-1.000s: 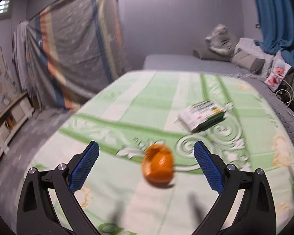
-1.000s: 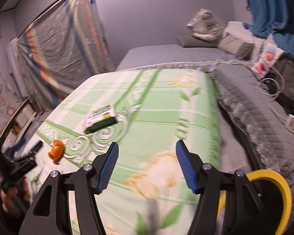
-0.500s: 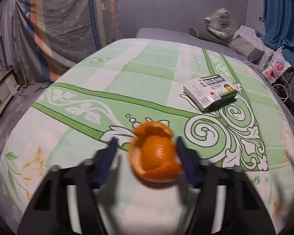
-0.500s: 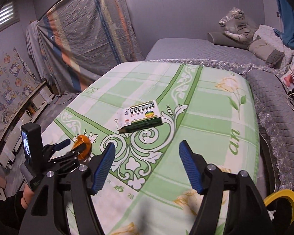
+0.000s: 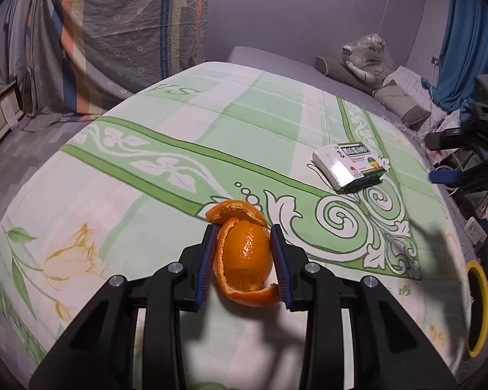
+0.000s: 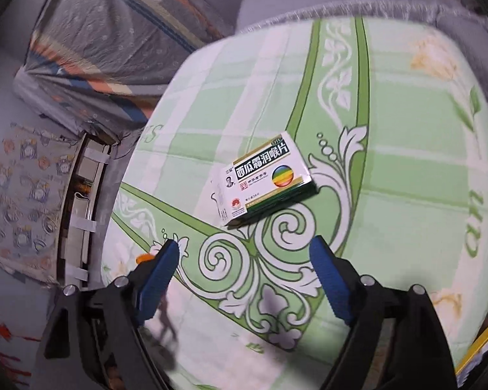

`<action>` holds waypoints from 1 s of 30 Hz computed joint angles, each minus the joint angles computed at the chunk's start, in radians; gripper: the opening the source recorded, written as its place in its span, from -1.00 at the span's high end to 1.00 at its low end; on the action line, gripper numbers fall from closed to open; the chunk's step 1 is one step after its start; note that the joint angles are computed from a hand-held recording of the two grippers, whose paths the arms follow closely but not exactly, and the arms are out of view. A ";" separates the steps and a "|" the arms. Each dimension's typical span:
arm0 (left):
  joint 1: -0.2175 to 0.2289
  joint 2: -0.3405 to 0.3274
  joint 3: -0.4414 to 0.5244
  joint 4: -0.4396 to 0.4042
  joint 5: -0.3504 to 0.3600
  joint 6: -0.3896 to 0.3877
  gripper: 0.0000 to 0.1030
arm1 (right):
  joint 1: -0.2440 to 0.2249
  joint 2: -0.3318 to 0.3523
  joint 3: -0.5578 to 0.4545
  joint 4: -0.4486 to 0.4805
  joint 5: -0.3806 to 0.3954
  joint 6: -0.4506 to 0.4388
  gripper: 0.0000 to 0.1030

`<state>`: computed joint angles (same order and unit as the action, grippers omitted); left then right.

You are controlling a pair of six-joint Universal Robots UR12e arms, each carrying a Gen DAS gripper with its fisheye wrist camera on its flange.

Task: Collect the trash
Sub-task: 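Grasp the orange peel with the left tool while the right tool grasps the medicine box, then carry the orange peel and medicine box over the yellow bin with both tools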

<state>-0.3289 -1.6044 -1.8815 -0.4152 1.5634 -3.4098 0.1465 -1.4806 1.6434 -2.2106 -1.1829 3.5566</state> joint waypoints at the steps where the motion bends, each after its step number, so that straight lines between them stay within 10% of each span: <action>1: 0.010 0.009 -0.008 0.006 -0.024 -0.012 0.37 | -0.001 0.013 -0.014 0.015 0.014 0.030 -0.54; 6: 0.024 0.033 -0.033 0.077 -0.065 -0.018 0.37 | -0.007 0.094 -0.085 0.090 0.102 0.261 -0.64; 10: 0.032 0.052 -0.056 0.137 -0.095 -0.016 0.37 | 0.019 0.156 -0.174 0.184 0.005 0.326 -0.67; 25: 0.073 0.080 -0.104 0.221 -0.195 -0.007 0.36 | 0.134 0.348 -0.467 0.485 -0.453 0.211 -0.65; 30: 0.073 0.083 -0.106 0.219 -0.176 -0.013 0.36 | 0.169 0.367 -0.490 0.517 -0.546 0.111 -0.34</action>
